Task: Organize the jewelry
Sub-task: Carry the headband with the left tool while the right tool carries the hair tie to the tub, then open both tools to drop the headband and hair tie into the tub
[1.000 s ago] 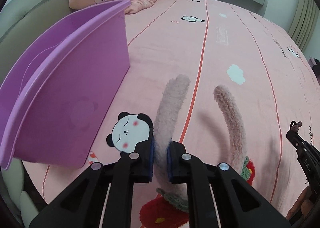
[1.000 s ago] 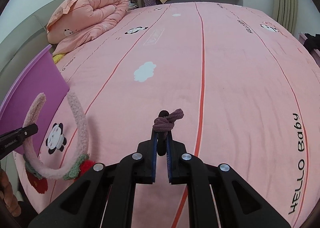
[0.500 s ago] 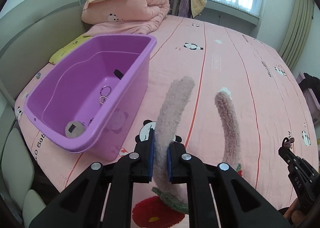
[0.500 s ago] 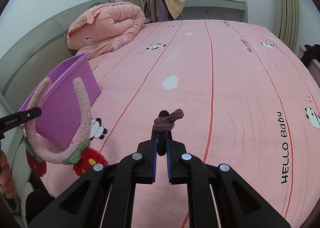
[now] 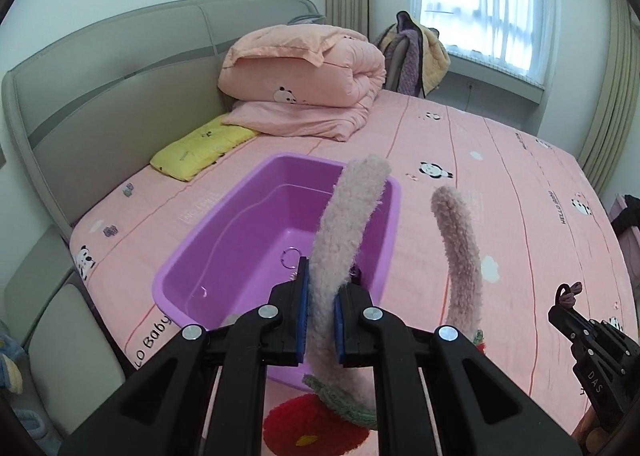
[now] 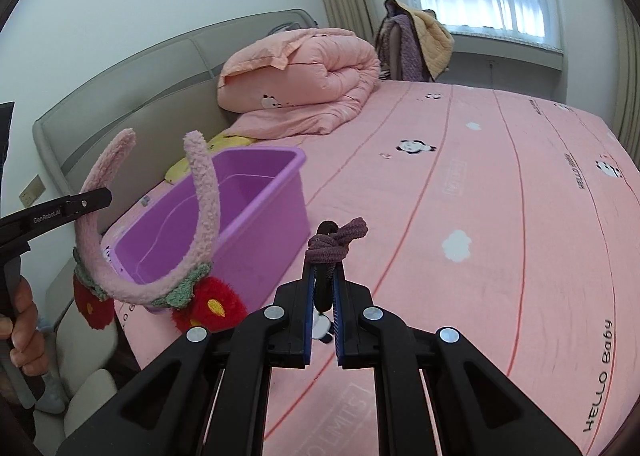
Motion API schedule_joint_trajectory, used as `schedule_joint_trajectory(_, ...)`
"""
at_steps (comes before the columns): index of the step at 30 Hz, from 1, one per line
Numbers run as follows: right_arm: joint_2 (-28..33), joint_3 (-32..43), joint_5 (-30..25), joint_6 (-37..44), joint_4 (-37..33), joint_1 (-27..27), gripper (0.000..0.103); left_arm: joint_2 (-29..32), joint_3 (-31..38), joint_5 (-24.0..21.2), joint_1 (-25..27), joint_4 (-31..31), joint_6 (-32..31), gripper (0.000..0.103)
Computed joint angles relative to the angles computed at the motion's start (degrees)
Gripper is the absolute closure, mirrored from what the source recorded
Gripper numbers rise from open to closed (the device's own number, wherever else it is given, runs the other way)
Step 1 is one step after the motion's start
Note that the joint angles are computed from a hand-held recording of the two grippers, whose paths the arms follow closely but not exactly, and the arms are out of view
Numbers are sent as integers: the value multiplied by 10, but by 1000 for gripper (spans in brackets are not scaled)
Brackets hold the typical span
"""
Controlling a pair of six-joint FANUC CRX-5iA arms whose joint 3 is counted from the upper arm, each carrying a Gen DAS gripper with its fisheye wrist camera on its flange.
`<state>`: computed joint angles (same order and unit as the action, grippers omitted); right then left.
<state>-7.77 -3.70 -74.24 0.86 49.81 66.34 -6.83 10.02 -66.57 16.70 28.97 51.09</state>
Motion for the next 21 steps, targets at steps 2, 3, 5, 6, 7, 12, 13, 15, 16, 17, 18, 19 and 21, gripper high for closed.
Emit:
schedule_joint_trajectory(2, 32, 45, 31, 48, -15, -27, 95, 16, 20, 4, 7, -4, 8, 93)
schedule_joint_trajectory(3, 45, 63, 42, 68, -23, -37, 95, 28, 32, 7, 11, -6, 14, 93)
schedule_joint_trajectory(5, 80, 111, 64, 119, -49, -61, 95, 47, 53, 13, 15, -12, 26, 93)
schedule_joint_trajectory(6, 97, 135, 71, 144, -62, -72, 95, 55, 60, 15, 17, -15, 32, 92)
schedule_joint_trajectory(7, 117, 162, 76, 173, -77, -81, 95, 67, 72, 13, 19, -18, 39, 92)
schedule_joint_trajectory(12, 220, 305, 72, 303, -147, -118, 95, 120, 123, 11, 20, -40, 74, 92)
schedule_joint_trajectory(13, 240, 332, 68, 323, -160, -124, 95, 129, 130, 13, 18, -47, 79, 93)
schedule_joint_trajectory(15, 279, 390, 58, 358, -194, -137, 95, 145, 142, 12, 14, -60, 90, 93)
schedule_joint_trajectory(16, 305, 429, 47, 381, -217, -145, 95, 154, 148, 9, 13, -66, 96, 93)
schedule_joint_trajectory(17, 324, 458, 37, 398, -233, -151, 95, 161, 153, 6, 12, -73, 103, 92)
schedule_joint_trajectory(18, 341, 485, 26, 413, -247, -156, 95, 168, 158, 3, 10, -81, 109, 92)
schedule_joint_trajectory(19, 361, 515, 12, 429, -263, -161, 95, 174, 162, 1, 8, -90, 115, 92)
schedule_joint_trajectory(21, 398, 573, -19, 452, -292, -172, 95, 181, 163, 1, 6, -102, 118, 92)
